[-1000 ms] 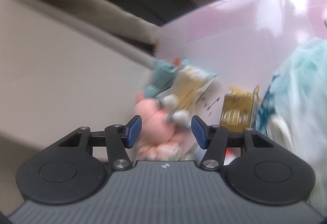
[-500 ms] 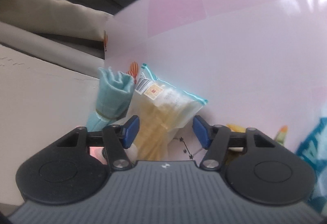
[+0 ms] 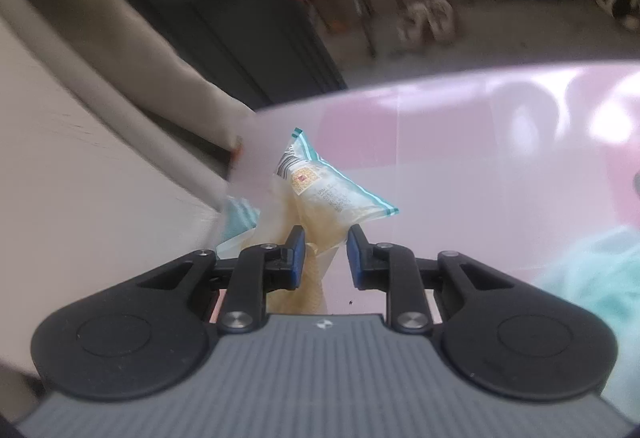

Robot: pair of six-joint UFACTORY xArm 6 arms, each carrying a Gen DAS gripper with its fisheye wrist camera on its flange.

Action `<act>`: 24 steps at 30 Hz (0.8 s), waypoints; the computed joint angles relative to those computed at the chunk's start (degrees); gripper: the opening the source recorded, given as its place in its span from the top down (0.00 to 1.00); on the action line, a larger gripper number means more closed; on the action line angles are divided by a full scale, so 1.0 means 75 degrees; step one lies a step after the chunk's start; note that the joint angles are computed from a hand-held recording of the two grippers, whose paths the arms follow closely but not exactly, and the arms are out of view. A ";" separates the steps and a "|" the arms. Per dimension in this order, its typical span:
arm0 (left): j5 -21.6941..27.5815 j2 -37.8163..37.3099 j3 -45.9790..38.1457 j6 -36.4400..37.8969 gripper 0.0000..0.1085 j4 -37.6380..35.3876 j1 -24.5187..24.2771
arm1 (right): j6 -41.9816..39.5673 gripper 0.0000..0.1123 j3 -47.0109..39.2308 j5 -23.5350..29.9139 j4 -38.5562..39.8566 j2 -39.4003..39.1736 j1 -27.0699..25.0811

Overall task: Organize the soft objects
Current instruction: 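Grasp the clear plastic food bag with the right gripper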

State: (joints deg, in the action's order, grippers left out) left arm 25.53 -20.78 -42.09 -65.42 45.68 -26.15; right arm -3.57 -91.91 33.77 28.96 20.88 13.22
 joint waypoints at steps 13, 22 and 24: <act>-0.0599 -0.2011 0.1465 0.2909 0.68 -0.3722 -0.0167 | -0.2796 0.81 0.4201 0.3796 0.2468 -0.3824 -0.1251; -0.0625 -0.0282 0.0703 0.4998 0.66 -0.5319 -0.1057 | -0.2937 0.77 0.5845 0.2774 0.2529 -0.4616 -0.1001; -0.0631 -0.0075 0.0640 0.4642 0.65 -0.4883 -0.1111 | -0.2882 0.76 0.5942 0.2507 0.2718 -0.4588 -0.0947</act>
